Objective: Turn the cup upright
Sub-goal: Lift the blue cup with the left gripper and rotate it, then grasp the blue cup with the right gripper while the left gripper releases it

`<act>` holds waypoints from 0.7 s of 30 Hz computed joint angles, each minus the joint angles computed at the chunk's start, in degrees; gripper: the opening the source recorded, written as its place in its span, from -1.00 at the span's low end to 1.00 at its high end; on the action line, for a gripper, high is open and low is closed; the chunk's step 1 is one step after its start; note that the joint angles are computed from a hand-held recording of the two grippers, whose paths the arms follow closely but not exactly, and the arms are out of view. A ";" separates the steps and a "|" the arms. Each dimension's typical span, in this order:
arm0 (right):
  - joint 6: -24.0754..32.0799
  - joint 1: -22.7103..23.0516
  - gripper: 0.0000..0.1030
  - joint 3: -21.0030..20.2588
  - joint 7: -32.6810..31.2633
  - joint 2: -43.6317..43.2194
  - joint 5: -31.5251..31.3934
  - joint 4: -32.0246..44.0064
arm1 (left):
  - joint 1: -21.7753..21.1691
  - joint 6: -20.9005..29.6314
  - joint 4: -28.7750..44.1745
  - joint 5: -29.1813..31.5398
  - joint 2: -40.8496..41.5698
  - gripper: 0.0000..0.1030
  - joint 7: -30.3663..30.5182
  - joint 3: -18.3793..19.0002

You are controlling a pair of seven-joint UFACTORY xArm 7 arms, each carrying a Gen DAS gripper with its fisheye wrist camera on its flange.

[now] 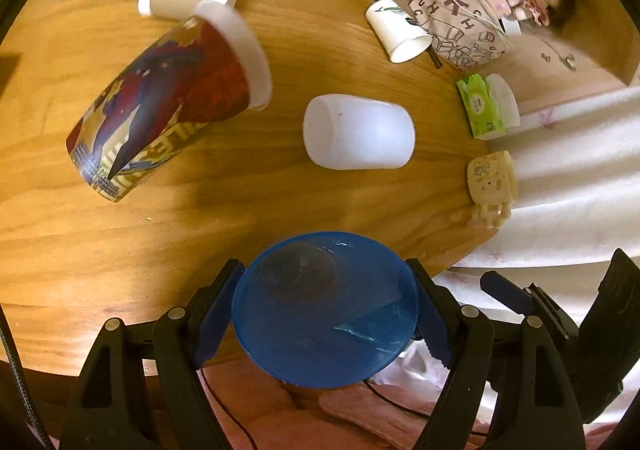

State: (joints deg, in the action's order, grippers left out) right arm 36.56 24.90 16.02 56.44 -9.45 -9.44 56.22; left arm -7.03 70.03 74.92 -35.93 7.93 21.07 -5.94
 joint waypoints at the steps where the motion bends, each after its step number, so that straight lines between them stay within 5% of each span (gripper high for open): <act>1: 0.10 0.08 0.58 0.06 -0.25 0.42 -0.05 0.52 | 0.34 1.01 0.83 -0.27 1.01 0.60 -0.20 0.22; 12: 2.58 1.85 0.58 -0.94 -2.04 8.47 -1.81 8.82 | 4.81 8.14 8.61 -4.63 8.84 0.59 1.12 -0.02; 21: 5.40 3.94 0.58 -2.47 -3.07 14.66 -3.72 15.72 | 6.81 12.72 16.01 -0.87 15.18 0.57 0.33 -0.65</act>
